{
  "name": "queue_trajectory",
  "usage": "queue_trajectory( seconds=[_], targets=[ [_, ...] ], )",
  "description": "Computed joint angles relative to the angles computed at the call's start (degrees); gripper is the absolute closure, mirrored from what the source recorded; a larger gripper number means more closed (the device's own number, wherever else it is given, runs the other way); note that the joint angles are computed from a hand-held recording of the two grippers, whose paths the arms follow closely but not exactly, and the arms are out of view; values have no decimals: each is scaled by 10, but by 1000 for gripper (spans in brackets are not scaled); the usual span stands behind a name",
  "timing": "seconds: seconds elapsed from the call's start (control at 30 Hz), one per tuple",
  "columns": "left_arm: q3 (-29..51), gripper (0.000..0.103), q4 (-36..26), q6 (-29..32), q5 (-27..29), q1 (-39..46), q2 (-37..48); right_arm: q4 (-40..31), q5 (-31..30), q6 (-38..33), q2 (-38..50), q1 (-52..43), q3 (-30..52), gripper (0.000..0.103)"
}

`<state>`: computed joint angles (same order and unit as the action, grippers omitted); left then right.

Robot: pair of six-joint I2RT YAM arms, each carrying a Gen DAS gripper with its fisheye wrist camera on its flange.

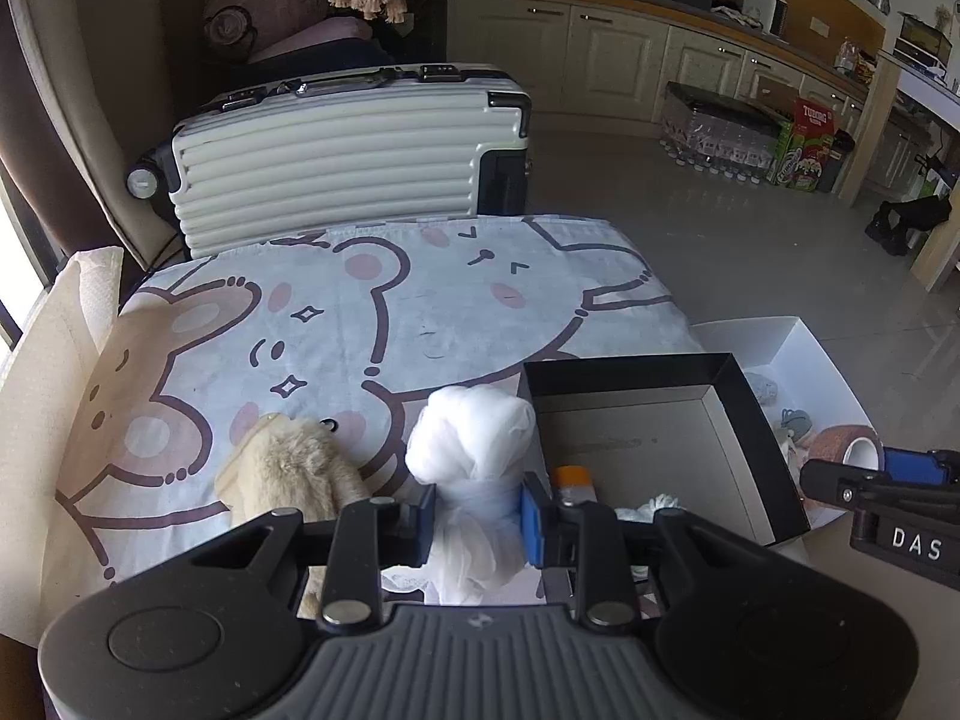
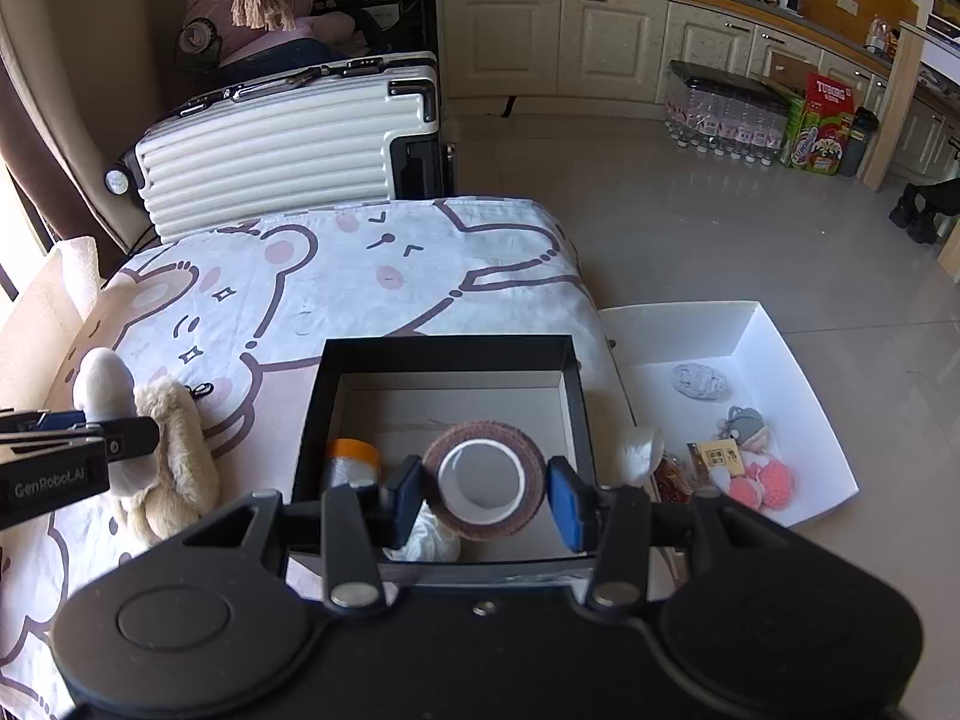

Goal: Organize objects
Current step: 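Lift the tissue bundle and tape roll and carry both toward the black box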

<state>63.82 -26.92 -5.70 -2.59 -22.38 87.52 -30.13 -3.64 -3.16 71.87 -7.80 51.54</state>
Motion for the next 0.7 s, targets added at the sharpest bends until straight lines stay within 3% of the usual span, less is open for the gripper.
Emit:
queue_trajectory(
  seconds=[0.37,0.7],
  targets=[
    [23,74,10,-25,11,-27,31,0,-25,-26,17,-32,11,58],
    [57,74,23,-56,6,-62,81,-83,-21,-78,86,-46,123,58]
  ],
)
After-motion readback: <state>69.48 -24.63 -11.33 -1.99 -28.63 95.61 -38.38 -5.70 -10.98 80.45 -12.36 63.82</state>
